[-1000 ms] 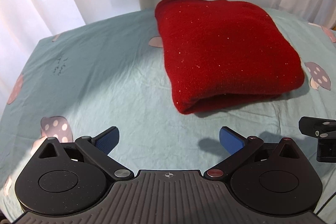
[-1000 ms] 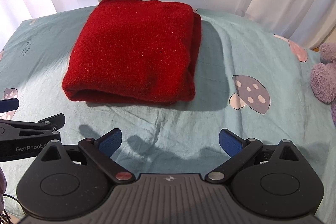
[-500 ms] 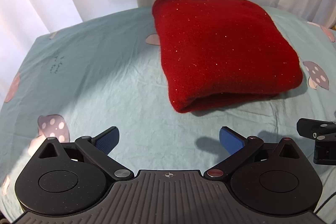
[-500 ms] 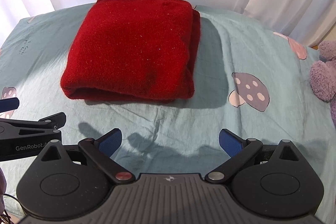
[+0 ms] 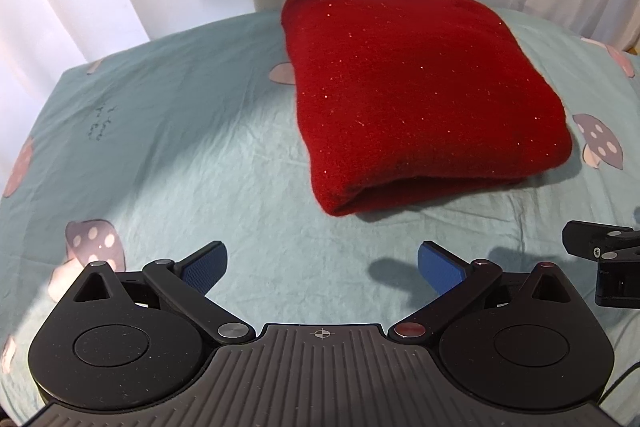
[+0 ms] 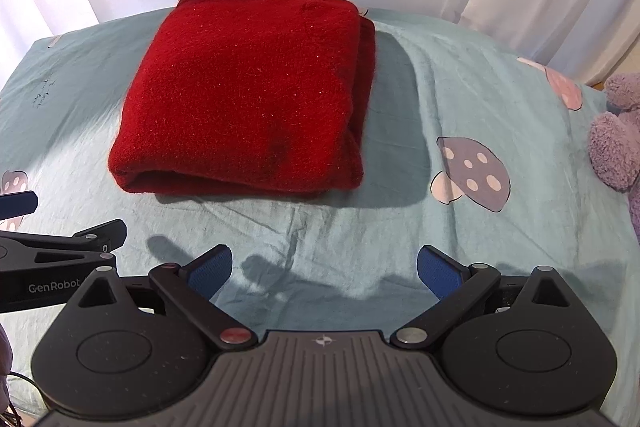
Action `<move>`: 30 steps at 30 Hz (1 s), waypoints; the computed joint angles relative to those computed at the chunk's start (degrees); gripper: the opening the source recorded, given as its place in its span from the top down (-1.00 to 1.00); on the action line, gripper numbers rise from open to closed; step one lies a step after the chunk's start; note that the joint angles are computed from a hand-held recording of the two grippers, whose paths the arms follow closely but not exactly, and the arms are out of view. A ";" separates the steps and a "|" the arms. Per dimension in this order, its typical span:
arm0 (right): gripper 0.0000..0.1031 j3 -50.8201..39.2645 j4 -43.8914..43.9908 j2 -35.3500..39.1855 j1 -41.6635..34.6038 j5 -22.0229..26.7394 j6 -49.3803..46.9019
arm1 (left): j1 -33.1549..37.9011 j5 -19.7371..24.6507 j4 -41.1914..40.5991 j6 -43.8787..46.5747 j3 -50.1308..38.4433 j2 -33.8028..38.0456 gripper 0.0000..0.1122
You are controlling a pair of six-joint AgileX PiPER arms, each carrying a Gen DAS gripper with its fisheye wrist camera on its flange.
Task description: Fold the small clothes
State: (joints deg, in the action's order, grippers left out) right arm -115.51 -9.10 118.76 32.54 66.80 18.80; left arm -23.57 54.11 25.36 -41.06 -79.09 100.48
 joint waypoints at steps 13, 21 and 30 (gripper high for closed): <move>-0.92 -0.99 0.47 0.47 -0.36 0.15 -0.42 | 0.11 0.42 -0.20 0.50 -0.91 0.79 -0.84; -0.92 -0.99 0.11 0.35 -0.34 0.00 -0.25 | 0.28 0.21 -0.36 0.74 -0.89 0.78 -0.84; -0.92 -0.61 0.31 -0.02 -0.49 -0.23 -0.50 | 0.02 0.30 0.08 0.03 -0.77 0.75 -0.84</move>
